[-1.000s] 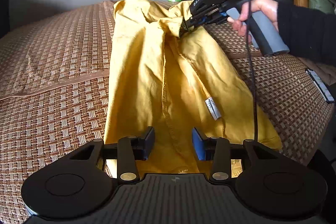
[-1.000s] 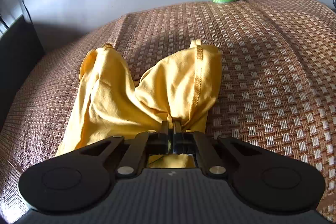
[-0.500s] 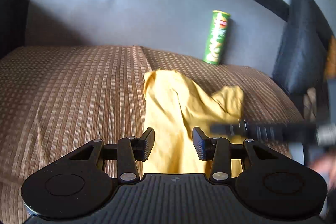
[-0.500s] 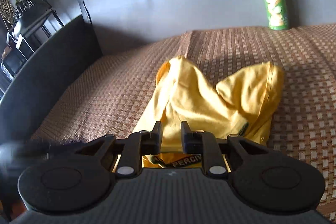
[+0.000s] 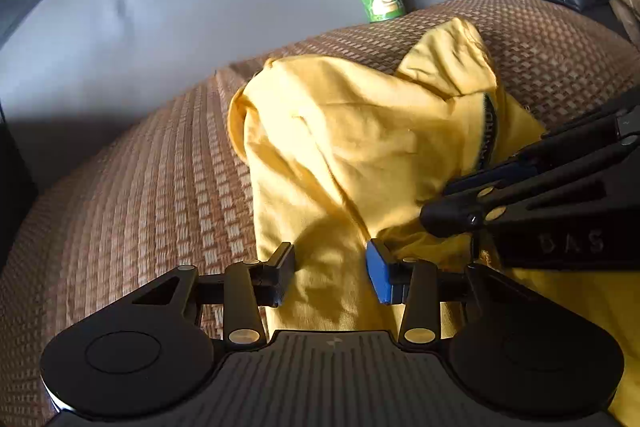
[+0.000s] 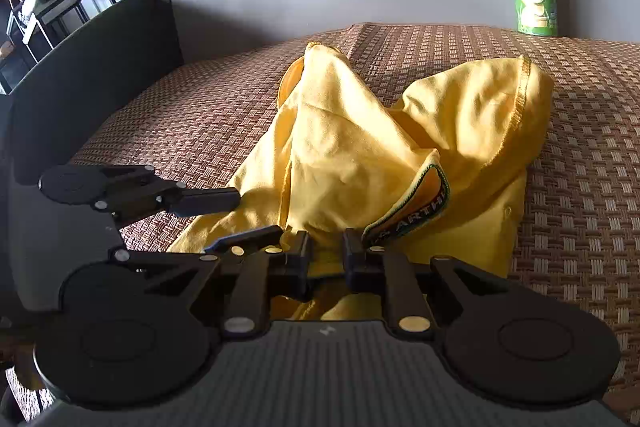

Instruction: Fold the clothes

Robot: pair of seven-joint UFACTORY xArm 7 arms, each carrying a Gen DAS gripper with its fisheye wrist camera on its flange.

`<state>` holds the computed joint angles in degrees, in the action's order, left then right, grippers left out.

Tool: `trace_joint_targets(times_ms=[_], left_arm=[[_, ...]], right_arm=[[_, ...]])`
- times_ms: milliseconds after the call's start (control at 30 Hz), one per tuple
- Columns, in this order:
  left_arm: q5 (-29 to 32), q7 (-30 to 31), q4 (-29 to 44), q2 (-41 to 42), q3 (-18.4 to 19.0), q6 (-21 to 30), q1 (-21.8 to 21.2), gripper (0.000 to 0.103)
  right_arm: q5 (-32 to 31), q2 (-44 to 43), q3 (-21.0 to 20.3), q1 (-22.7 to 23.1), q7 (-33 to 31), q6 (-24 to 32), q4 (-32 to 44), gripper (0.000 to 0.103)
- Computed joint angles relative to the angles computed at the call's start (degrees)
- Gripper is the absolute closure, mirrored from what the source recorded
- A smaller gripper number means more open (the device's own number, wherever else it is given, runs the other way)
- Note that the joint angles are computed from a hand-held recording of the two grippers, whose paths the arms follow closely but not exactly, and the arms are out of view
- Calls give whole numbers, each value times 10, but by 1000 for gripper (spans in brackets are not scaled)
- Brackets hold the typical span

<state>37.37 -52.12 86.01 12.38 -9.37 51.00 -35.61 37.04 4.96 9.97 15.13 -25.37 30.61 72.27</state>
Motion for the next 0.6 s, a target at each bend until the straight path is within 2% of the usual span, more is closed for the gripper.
trace_joint_targets(times_ms=[33, 67, 100, 133, 200, 233, 300, 400, 600], left_arm=[[-16, -24, -31, -34, 0, -14, 5, 45], [-29, -53, -65, -70, -3, -28, 10, 41], [-46, -78, -105, -111, -11, -34, 17, 33], [-67, -100, -144, -153, -19, -37, 22, 30], [-130, -124, -218, -227, -36, -45, 24, 29], [-163, -134, -252, -260, -41, -53, 23, 29], [-219, -157, -311, -316, -55, -64, 18, 29], [-231, -210, -368, -371, -104, -79, 27, 29], [-265, -190, -357, -358, -148, -102, 44, 27]], right_arm=[[2, -7, -11, 8, 15, 5, 1, 82], [29, -27, -3, -6, 15, 4, -11, 78], [70, -54, -8, -9, -3, 4, -29, 76], [100, -85, -16, -10, -13, 6, -50, 74], [123, -157, -37, -4, -24, 21, -108, 57], [127, -194, -50, 0, -27, 32, -137, 55], [106, -267, -64, 4, -2, 51, -196, 55], [66, -361, -74, 1, 57, 80, -276, 55], [15, -494, -83, -3, 196, 130, -389, 55]])
